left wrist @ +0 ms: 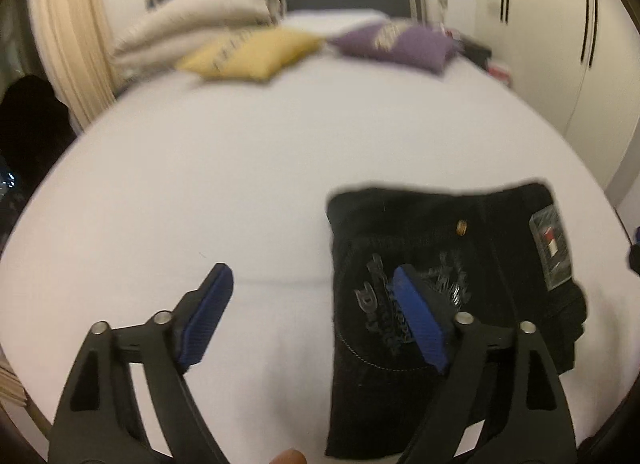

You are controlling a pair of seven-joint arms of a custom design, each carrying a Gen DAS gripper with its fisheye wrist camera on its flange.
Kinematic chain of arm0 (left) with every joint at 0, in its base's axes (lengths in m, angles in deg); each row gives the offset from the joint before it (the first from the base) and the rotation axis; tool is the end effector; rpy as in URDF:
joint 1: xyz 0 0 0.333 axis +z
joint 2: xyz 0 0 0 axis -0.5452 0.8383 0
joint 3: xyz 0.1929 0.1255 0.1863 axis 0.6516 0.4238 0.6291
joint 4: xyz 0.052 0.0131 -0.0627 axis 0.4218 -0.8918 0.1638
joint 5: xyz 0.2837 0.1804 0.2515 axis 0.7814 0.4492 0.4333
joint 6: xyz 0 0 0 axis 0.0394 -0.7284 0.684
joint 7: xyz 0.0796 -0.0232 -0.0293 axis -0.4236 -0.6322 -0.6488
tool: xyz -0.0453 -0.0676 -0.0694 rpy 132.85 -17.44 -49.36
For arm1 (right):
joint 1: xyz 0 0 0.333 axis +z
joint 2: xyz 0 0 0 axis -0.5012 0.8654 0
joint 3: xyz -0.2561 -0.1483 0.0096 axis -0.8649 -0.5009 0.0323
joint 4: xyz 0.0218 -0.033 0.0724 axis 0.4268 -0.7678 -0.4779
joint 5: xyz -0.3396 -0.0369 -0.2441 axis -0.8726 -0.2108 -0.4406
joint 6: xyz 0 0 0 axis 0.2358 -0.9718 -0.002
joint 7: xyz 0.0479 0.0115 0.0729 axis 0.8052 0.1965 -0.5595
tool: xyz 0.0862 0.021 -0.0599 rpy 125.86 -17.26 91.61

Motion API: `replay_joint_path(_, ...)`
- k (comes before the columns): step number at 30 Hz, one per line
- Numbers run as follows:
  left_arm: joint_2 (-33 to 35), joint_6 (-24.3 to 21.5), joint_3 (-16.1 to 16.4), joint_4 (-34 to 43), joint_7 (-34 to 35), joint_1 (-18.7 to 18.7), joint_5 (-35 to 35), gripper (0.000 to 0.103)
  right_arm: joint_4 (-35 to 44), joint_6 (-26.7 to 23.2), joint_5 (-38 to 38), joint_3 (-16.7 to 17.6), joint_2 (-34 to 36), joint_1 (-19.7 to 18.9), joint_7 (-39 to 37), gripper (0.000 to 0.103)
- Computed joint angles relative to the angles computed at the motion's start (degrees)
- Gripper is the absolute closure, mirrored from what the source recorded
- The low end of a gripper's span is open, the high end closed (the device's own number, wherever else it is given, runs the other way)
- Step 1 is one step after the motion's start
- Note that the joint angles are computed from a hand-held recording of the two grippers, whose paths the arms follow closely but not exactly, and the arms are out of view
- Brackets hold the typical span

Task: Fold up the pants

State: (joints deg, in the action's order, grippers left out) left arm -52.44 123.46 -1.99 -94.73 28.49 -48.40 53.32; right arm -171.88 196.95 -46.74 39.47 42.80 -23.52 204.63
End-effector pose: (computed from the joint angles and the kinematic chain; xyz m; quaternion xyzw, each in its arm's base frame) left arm 0.5450 -0.3164 0.5710 -0.4843 0.7898 -0.2897 0.2403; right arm 0.3823 0.1358 0.6258 -0.5191 0.7592 -0.2627 0.2919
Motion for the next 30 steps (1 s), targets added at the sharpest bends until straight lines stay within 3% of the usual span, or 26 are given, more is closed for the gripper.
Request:
replay_joint_path(3, -5.86, 4.44, -0.07, -4.17, -3.25, 0.98, 2.36, 0.015, 1.8, 0.21, -6.6, 5.35, -3.68, -3.48, 3.16, 0.005)
replay_joint_path(7, -13.95, -0.01, -4.74, -6.74, -19.5, 5.56, 18.48, 0.005, 3.28, 3.74, -12.64, 9.51, -8.35, -6.96, 9.09, 0.0)
replay_joint_path(8, -15.69, 0.95, -4.72, -7.83, -20.61, 5.78, 19.04, 0.0, 3.72, 4.18, -13.66, 10.34, -9.54, -7.73, 10.31, 0.0)
replay_joint_path(10, -19.05, 4.12, -3.0, -9.99, -19.41, 4.94, 15.8, 0.0, 4.25, 4.5, -16.82, 13.42, -12.88, -11.29, 14.45, 0.0)
replay_joint_path(12, -21.69, 3.77, -1.89, -10.86, -16.78, 4.14, 11.64, 0.0, 5.25, 4.01, -19.78, 15.85, -15.84, -14.0, 16.82, 0.0)
replay_joint_path(16, -24.88, 0.81, -2.09, -11.04, -12.91, 4.47, 7.39, 0.0, 8.02, 0.21, -20.45, 16.21, -17.0, -13.6, 14.61, 0.0)
replay_joint_path(22, -29.86, -5.75, -0.84, -13.33, -7.56, 1.58, -1.46, 0.0, 16.22, -16.51, -14.99, 15.99, -9.74, -9.9, 8.59, 0.0)
replay_joint_path(30, -32.27, -9.04, -0.19, -16.74, -2.99, -0.86, -9.28, 0.0, 15.86, -22.61, -12.08, 13.66, -6.77, -3.47, 13.26, 0.0)
